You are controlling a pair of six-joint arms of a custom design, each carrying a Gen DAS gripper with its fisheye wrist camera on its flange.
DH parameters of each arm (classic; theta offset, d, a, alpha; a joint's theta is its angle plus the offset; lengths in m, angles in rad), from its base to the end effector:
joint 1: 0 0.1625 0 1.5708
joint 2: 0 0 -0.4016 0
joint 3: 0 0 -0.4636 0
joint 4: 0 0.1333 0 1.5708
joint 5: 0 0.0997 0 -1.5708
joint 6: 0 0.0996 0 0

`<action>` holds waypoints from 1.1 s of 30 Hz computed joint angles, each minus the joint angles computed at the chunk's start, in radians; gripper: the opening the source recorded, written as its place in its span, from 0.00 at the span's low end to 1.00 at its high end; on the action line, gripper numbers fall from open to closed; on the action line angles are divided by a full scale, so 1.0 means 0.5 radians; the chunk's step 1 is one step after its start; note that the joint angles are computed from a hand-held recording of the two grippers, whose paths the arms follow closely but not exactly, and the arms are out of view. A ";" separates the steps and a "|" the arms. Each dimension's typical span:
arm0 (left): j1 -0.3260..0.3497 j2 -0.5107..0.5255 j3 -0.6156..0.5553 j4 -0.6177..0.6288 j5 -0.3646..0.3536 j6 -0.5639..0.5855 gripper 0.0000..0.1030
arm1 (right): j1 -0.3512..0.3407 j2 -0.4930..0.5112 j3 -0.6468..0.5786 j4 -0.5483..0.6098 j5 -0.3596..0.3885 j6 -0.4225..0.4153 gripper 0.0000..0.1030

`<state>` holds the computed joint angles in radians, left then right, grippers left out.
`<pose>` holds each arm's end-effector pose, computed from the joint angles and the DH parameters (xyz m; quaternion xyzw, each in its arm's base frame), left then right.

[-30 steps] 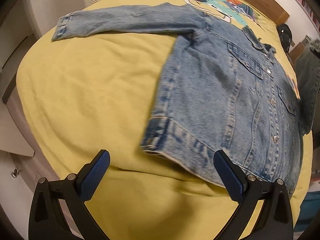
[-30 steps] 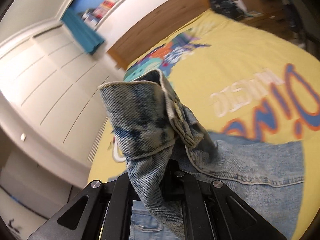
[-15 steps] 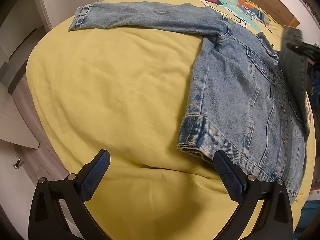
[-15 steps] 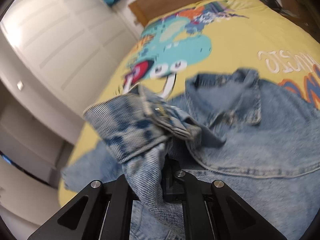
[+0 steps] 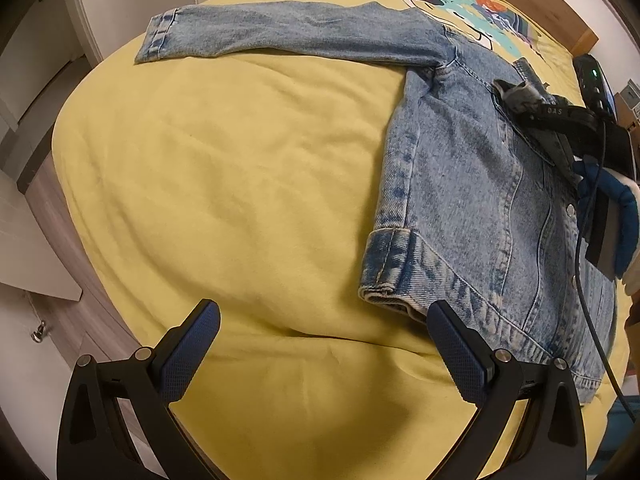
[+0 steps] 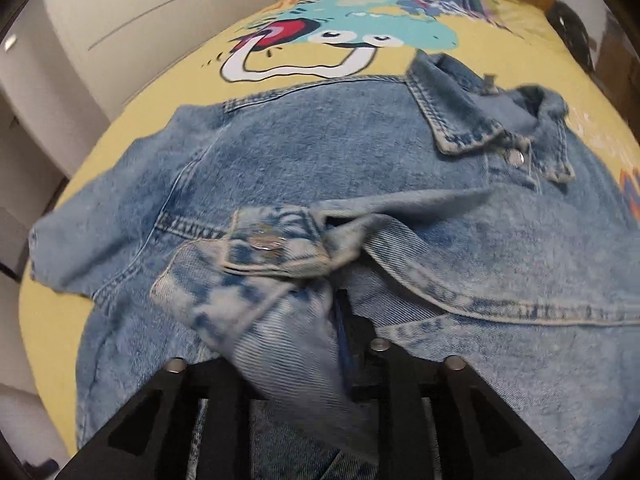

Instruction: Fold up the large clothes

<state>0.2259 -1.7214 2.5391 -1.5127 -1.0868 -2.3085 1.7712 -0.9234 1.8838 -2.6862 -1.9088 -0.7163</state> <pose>-0.2063 -0.2317 0.0883 -0.3174 0.8263 -0.3142 0.3433 0.2219 -0.5886 0.0255 0.4232 -0.8871 0.0310 0.1816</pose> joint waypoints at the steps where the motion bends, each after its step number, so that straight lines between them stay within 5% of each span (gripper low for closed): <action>1: 0.003 0.015 -0.012 0.012 0.001 0.008 0.99 | 0.012 -0.007 0.010 -0.012 -0.020 -0.009 0.28; 5: 0.017 0.063 -0.055 0.053 0.006 0.030 0.99 | 0.032 -0.013 0.012 -0.011 -0.062 -0.009 0.31; 8: 0.030 0.089 -0.080 0.077 0.011 0.041 0.99 | 0.040 -0.067 0.023 0.120 0.030 -0.008 0.80; 12: 0.012 0.036 -0.053 0.035 0.057 0.031 0.99 | 0.101 -0.129 0.101 0.104 0.095 -0.142 0.80; 19: 0.021 0.163 -0.171 0.161 0.125 0.038 0.99 | 0.069 -0.272 0.140 0.096 0.235 -0.113 0.80; 33: 0.412 0.540 -0.369 -0.431 0.512 0.867 0.99 | -0.259 -0.512 0.101 -0.027 0.130 -0.247 0.80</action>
<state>0.4318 -1.4515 2.3544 -1.7280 -0.8309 -1.8748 1.6415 -1.1792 1.9343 -2.6995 -1.8436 -0.8396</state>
